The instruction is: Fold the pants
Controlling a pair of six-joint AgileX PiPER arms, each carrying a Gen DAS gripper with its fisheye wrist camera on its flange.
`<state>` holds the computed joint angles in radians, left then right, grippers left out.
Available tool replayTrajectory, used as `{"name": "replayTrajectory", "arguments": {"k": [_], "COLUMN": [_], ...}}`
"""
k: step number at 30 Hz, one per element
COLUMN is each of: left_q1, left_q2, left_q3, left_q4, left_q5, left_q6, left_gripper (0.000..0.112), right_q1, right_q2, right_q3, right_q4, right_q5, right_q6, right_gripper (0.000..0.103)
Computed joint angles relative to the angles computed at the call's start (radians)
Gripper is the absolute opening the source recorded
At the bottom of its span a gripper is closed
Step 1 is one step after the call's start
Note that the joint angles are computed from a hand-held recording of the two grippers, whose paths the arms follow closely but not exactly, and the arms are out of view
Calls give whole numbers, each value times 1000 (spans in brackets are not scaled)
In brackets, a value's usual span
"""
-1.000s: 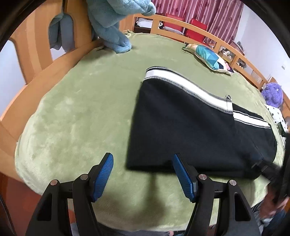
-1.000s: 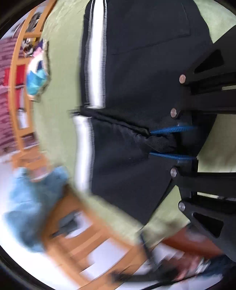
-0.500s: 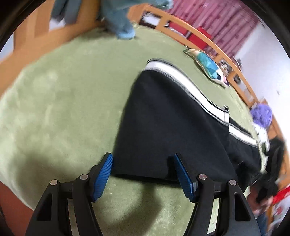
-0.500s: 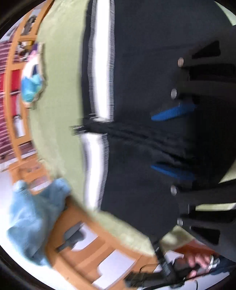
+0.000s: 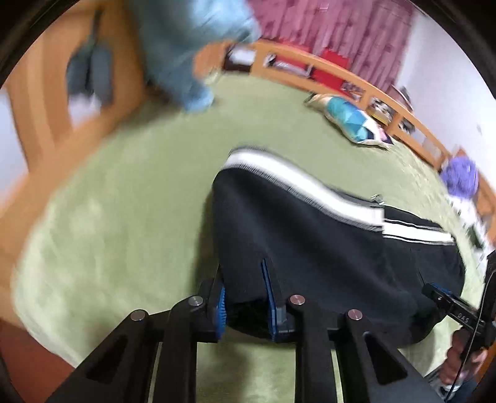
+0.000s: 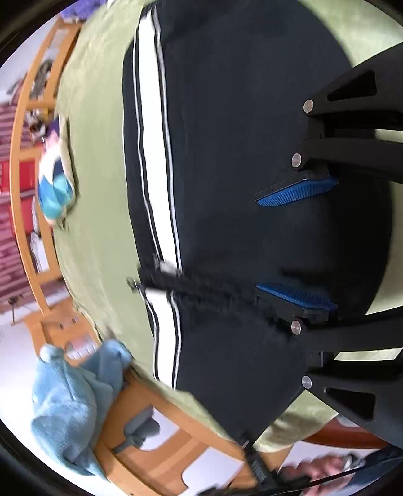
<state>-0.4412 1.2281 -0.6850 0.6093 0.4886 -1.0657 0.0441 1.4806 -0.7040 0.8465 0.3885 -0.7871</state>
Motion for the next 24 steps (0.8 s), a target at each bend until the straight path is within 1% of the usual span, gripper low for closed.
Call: {"name": "replayTrajectory", "arguments": {"k": [2,4,6,7,9,10,13,17,18,20,22,23,24], "left_q1": [-142,-262,-370,-433,-528,-574,-663,-723,-729,-736,-716,-714,-714], "left_q2": [19,67,134,193,287,342,496,720,763,833,893,903,925], "left_q3": [-114,-242,-374,-464,-604,-685,-891,-1151,-1202,-1272,-1320,-1314,-1325], "left_q4": [107,156,191,214,253,263,252,184,163,95,-24,-52,-68], "left_q5": [172,311,438,522,632,668,702,695,697,664,604,580,572], "left_q6": [-85,-96,-84,-69,-36,-2,98,218,239,269,321,331,345], "left_gripper": [19,18,18,18,18,18,18,17,16,14,12,7,7], "right_q1": [-91,-189,-306,-374,-483,-544,-706,-898,-927,-994,-1053,-1078,-1085], "right_q2": [-54,-90,-117,-125,-134,-136,-120,-61,-50,-21,12,31,37], "right_q3": [30,43,46,45,44,42,33,-8,-15,-34,-56,-70,-74], "right_q4": [27,41,78,94,110,115,125,116,116,118,109,99,95], "right_q5": [45,97,176,222,287,320,409,519,533,564,596,606,605], "right_q6": [-71,-128,-205,-246,-312,-349,-449,-538,-550,-577,-596,-601,-603], "right_gripper": [51,51,51,51,52,53,53,53,53,54,54,54,54]}}
